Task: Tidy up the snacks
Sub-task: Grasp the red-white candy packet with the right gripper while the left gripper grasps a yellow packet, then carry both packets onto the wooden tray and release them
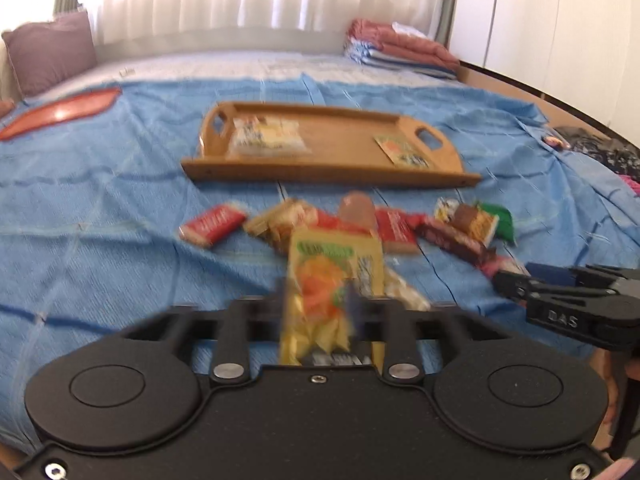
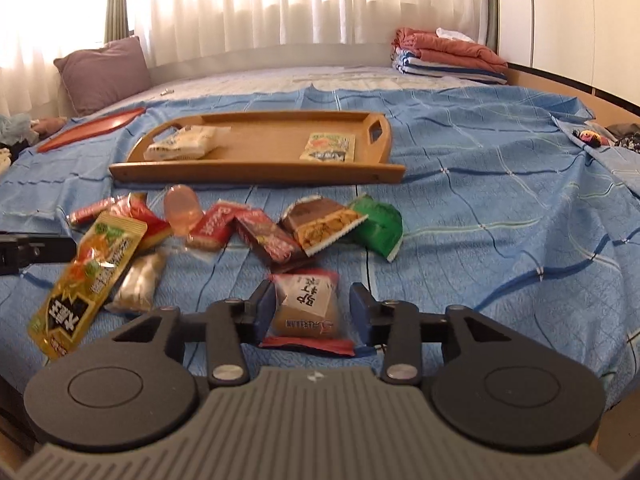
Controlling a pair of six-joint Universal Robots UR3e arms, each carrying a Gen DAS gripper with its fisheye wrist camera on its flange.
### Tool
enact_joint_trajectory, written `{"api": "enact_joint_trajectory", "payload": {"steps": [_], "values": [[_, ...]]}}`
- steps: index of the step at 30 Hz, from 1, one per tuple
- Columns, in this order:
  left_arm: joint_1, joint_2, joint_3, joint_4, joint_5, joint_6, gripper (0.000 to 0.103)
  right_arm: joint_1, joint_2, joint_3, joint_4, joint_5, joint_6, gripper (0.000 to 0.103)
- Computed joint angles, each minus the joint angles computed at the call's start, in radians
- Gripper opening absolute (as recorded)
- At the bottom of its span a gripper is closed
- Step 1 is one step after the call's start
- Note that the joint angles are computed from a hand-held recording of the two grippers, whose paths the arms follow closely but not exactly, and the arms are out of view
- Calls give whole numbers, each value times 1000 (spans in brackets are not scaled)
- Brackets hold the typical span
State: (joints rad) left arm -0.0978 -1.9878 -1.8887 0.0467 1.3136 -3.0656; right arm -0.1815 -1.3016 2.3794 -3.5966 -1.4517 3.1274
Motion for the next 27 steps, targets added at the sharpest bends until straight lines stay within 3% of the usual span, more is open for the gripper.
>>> {"api": "enact_joint_trajectory", "payload": {"steps": [1, 2, 5, 8, 10, 12, 13, 14, 16, 23, 27], "values": [[1, 0, -22, 26, -9, -4, 66, 0, 6, 2, -5, 2, 1, 59], [0, -1, -39, 50, -17, 6, 68, 1, 14, 4, -16, 3, -2, 59], [-46, -40, -36, 99, 46, 62, 69, 16, 49, -18, -32, -10, -25, 63], [-88, -95, 20, 62, 114, 49, 70, 50, 100, -61, -44, -56, -34, 70], [-96, -146, 22, 140, 125, 37, 72, 71, 134, -84, -62, -85, -32, 73], [-108, -159, 30, 152, 144, 40, 65, 76, 164, -93, -94, -93, -22, 74], [-107, -150, 27, 148, 143, 31, 60, 76, 169, -93, -101, -93, -10, 72], [-104, -134, 25, 125, 133, 21, 54, 74, 165, -90, -101, -88, -2, 64], [-79, -98, 11, 93, 87, 4, 52, 73, 145, -78, -98, -83, 11, 43], [-54, -15, -35, 128, 60, 16, 52, 22, 50, 9, -122, 1, 68, 40], [-39, 4, 27, 80, 32, 12, 52, 4, 8, 12, -123, 32, 82, 38]]}}
